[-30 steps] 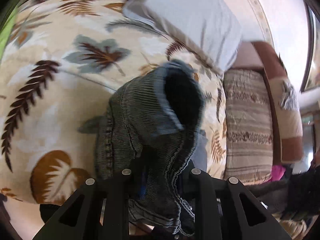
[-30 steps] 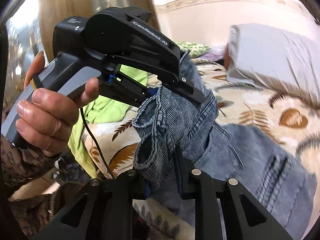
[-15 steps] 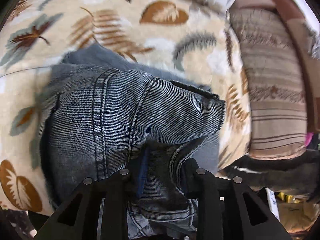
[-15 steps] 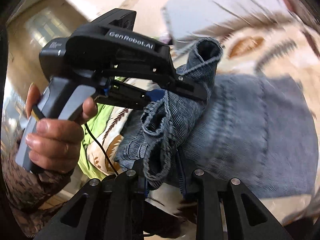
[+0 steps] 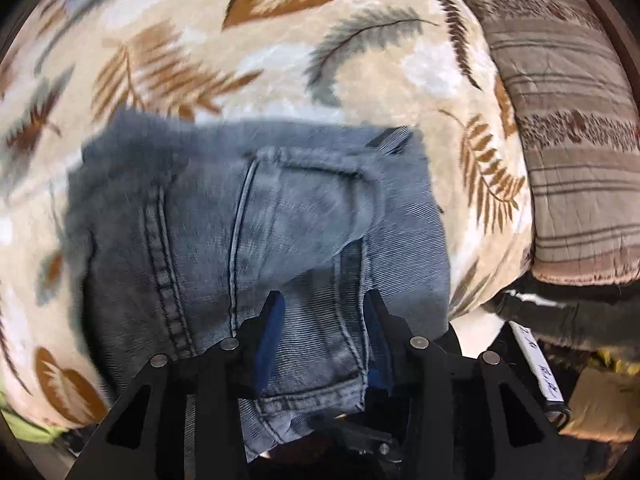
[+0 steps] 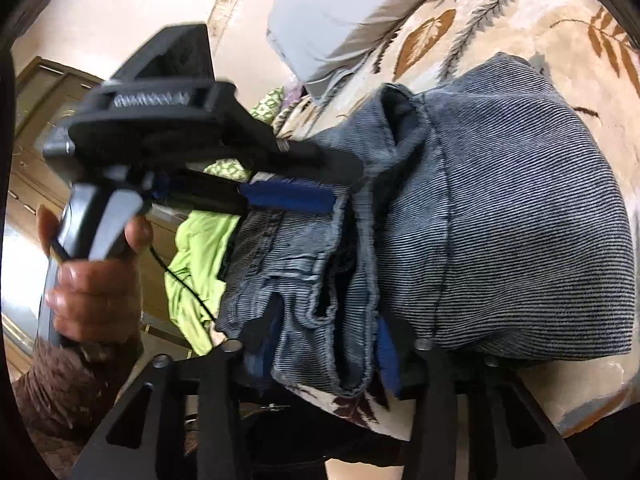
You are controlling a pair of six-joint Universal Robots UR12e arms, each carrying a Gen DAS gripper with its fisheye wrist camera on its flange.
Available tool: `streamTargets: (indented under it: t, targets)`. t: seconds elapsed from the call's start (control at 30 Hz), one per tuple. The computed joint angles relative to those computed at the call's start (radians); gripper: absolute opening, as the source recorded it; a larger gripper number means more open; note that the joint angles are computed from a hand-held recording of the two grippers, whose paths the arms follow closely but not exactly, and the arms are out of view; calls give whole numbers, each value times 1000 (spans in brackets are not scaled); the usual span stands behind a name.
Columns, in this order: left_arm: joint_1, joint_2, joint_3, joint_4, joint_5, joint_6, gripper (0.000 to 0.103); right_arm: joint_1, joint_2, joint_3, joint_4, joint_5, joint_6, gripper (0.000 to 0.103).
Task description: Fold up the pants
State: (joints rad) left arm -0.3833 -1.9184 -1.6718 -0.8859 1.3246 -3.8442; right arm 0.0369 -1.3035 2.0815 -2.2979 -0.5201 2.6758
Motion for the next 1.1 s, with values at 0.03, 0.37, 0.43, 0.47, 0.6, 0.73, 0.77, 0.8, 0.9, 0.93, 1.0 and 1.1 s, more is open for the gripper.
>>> streamTargets:
  t: [0.03, 0.37, 0.43, 0.47, 0.6, 0.73, 0.77, 0.8, 0.9, 0.93, 1.0, 1.1]
  targets:
    - [0, 4, 10, -18, 9, 16, 41, -2, -2, 0, 13, 13, -13, 54]
    - [-62, -136, 313, -409, 276, 372, 42, -2, 2, -5, 70, 47, -44, 60]
    - [-66, -150, 338, -426, 282, 443, 42, -2, 2, -6, 78, 46, -51, 60]
    - [-65, -153, 342, -429, 274, 469, 42, -1, 5, -9, 85, 48, -54, 60]
    - [-69, -168, 358, -459, 277, 568, 42, 2, 20, -24, 99, 57, -59, 63]
    - [-87, -191, 370, -483, 369, 642, 42, 3, 17, -27, 114, 61, -80, 65]
    - [-84, -191, 365, -475, 368, 647, 42, 0, 10, -24, 127, 60, -93, 65]
    - [-81, -191, 360, -467, 364, 646, 43, 0, 7, -25, 137, 61, -104, 65]
    - [-82, -182, 336, -434, 358, 654, 50, 3, 1, -21, 122, 49, -99, 65]
    - [-87, -178, 324, -421, 370, 670, 50, 5, 2, -19, 108, 45, -91, 64]
    - [-97, -166, 293, -376, 398, 694, 50, 11, -1, -19, 85, 31, -75, 56]
    - [-94, -135, 247, -319, 391, 637, 18, 26, -10, -18, 23, -27, -33, 20]
